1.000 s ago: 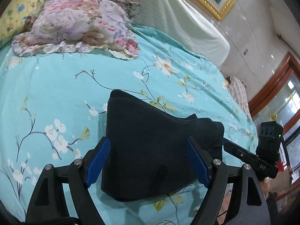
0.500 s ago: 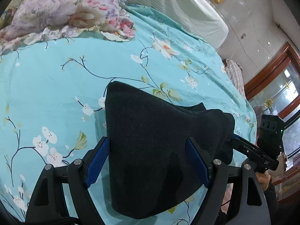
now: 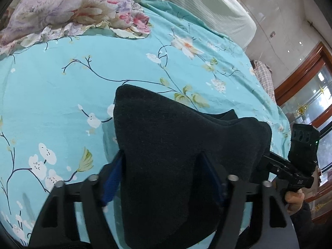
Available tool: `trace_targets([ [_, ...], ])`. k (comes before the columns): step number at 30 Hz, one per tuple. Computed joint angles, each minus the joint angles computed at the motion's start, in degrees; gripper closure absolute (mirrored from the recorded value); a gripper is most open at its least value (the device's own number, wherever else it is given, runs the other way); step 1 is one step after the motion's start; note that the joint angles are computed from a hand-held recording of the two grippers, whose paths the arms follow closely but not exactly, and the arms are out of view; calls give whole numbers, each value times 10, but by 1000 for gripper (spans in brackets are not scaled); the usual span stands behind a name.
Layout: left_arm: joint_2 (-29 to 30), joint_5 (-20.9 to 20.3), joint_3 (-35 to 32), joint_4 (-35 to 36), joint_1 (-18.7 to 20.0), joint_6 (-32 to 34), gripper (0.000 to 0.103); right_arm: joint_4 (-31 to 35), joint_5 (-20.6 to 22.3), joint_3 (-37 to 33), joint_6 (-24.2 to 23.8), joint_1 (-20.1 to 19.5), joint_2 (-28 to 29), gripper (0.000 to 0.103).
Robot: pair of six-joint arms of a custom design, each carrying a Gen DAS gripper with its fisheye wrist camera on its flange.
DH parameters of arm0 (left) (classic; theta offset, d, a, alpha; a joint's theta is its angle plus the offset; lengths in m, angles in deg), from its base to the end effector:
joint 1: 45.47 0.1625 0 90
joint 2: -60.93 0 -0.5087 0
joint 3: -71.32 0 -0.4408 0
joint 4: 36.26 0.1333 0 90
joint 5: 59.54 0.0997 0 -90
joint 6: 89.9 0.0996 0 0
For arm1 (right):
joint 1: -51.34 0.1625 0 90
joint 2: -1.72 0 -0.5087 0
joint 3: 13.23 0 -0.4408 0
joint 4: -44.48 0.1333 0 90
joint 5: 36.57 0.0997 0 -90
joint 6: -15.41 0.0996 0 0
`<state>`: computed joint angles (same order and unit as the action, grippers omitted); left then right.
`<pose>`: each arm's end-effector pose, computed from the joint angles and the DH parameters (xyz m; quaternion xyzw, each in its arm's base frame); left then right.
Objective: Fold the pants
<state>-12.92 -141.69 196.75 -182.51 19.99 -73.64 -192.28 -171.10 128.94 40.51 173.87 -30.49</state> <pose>-0.0835 -0.5366 0.2155 0.3449 0.9353 -0.0455 0.0653 0.2698 -0.3051 0.0222 -0.0624 -0.8840 0.4292 0.1742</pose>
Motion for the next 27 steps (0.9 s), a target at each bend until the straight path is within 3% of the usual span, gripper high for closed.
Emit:
trace_targets([
  [4,6,-30,-18,5,27,-28,63,-4,11,1,-3,-10,2,9],
  [8,13,-62,-34,17,54,-55,68,-16,29,4,-14,-27,2,7],
  [13,14,-68,-30,3,58,-57,71,-51,83,7,-36,-58,11,7],
  [14,15,-73,-31,4,61,-59,72,-57,95,9,-40,-65,11,10],
  [21,20,-107,-35,-6,81,-86,77,-65,169,18,-46,-100,-3,52],
  [27,0,-97,-19,-24,66,-96,81,-57,169,15,-48,-88,-14,62],
])
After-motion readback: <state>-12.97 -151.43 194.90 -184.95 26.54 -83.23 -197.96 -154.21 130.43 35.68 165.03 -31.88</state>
